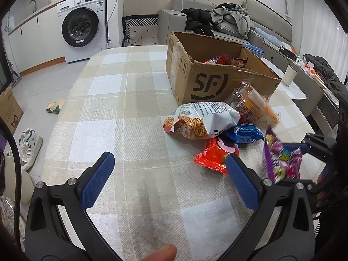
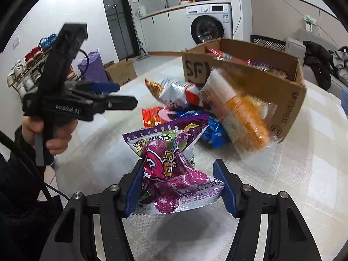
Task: Organize snacks
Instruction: 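Lift the purple candy bag with the right gripper while the left grasps the red snack packet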
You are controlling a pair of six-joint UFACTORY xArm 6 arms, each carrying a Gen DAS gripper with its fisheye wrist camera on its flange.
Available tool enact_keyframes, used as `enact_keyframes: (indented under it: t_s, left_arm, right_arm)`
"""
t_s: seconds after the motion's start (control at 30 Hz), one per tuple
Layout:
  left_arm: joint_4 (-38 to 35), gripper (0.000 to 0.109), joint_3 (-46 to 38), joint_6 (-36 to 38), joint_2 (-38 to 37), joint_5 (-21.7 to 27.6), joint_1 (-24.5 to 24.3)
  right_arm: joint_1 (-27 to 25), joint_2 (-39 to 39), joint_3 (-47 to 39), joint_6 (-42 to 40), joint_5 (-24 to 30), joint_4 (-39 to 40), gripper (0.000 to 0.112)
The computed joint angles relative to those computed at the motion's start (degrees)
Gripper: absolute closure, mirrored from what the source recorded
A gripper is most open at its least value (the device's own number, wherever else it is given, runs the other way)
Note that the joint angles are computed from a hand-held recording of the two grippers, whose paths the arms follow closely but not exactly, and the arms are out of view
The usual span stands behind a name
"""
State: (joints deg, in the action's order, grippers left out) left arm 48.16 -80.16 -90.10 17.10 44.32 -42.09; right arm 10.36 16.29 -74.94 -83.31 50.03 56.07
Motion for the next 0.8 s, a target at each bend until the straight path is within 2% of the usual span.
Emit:
enact_keyframes:
  t_s: [0.13,0.27,0.53,0.63,0.7,0.8]
  left_arm:
    - [-1.0,0.007,-0.59,1.65,0.96,-2.11,0.13]
    - [-3.05,0.007,-3.02,4.7,3.53,-2.78,0.0]
    - [-7.71,0.007,-9.65,11.59,10.01,-4.04,0.09]
    - [-9.03,0.016,-12.13,14.37,12.23,-4.93,0.24]
    - [-9.81,0.028,-13.55,15.84,13.35,-4.7,0.14]
    - [-10.81,0.037,-15.53,17.63,14.98,-4.56,0.31]
  right_arm:
    - [-1.29,-1.16,0.13,-1.88,-0.39,3.62,0.048]
    - [-1.64,-1.77,0.33,-3.2,-3.17,6.94,0.048]
    - [-4.26,-0.5,-2.79,-1.13,-4.05,12.81,0.048]
    - [-4.8,0.0,-3.75,0.28,-4.73,13.07,0.048]
    - [-5.24,0.39,-4.56,1.1,-4.78,12.83,0.048]
    - [-5.72,0.29,-4.67,1.57,-4.86,12.73,0.048]
